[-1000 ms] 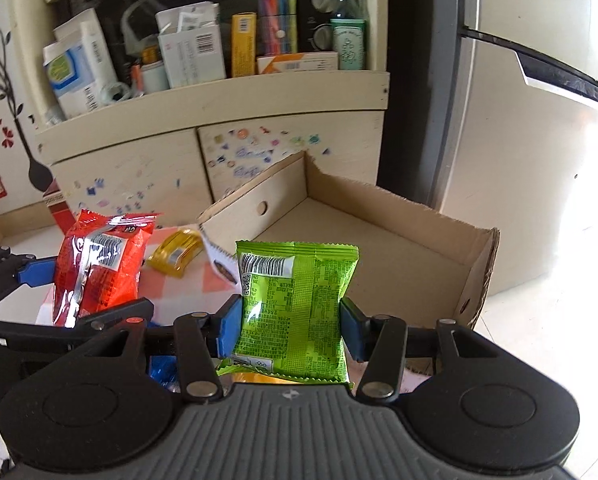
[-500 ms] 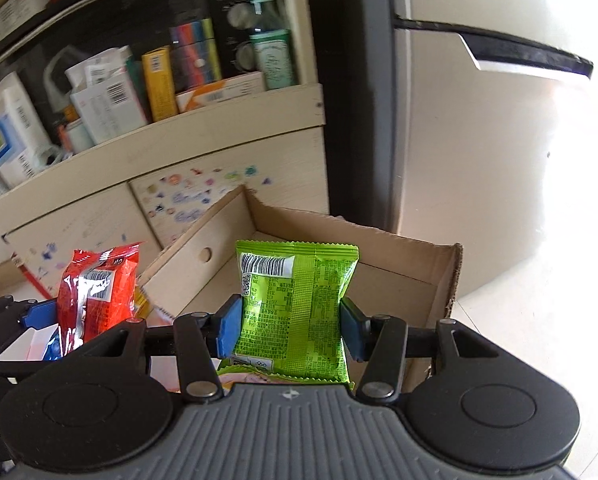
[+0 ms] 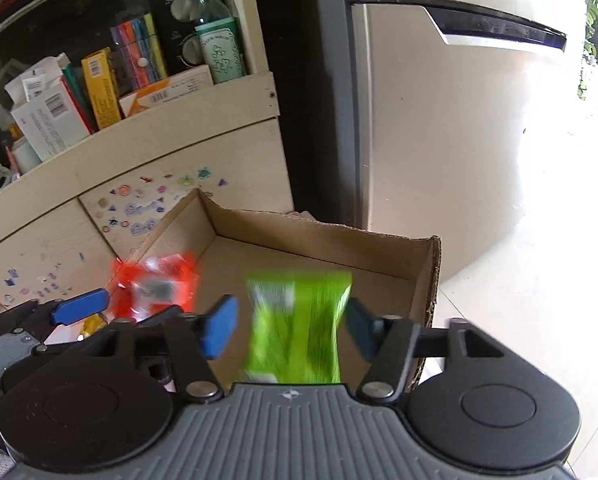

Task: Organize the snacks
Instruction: 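Open right tool over box while left tool releases red packet into box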

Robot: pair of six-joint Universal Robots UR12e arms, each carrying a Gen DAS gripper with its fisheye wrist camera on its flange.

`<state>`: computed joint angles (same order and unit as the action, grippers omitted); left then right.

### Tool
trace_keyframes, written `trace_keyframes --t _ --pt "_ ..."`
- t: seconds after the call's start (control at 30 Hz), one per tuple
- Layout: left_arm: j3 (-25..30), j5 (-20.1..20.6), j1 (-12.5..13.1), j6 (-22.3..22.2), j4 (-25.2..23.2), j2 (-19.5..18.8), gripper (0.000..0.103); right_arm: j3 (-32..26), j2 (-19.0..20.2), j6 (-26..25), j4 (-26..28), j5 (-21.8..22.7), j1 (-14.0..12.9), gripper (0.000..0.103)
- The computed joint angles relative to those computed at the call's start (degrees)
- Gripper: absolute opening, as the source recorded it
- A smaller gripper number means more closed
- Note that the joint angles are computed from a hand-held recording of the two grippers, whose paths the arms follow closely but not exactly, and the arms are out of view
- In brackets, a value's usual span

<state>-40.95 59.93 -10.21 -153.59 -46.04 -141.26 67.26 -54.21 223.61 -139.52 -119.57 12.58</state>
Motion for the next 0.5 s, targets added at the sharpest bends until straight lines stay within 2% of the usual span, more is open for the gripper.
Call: trace_keyframes --t 0.07,0.23,0.5 --pt "0.02 1.45 -0.17 0.76 -0.67 0.24 0.091 0.05 0.00 -0.57 -0.40 0.32 -0.05 0.076" --pt "0.04 1.06 0.61 0.78 -0.81 0.98 0.095 0.86 -0.37 -2.11 -2.88 1.65 -0.06 0.082" --pt "-1.74 1.52 2.49 0.55 -1.68 2.91 0.096 0.97 -0.19 -9.12 -5.75 4.90 0.58 0.086"
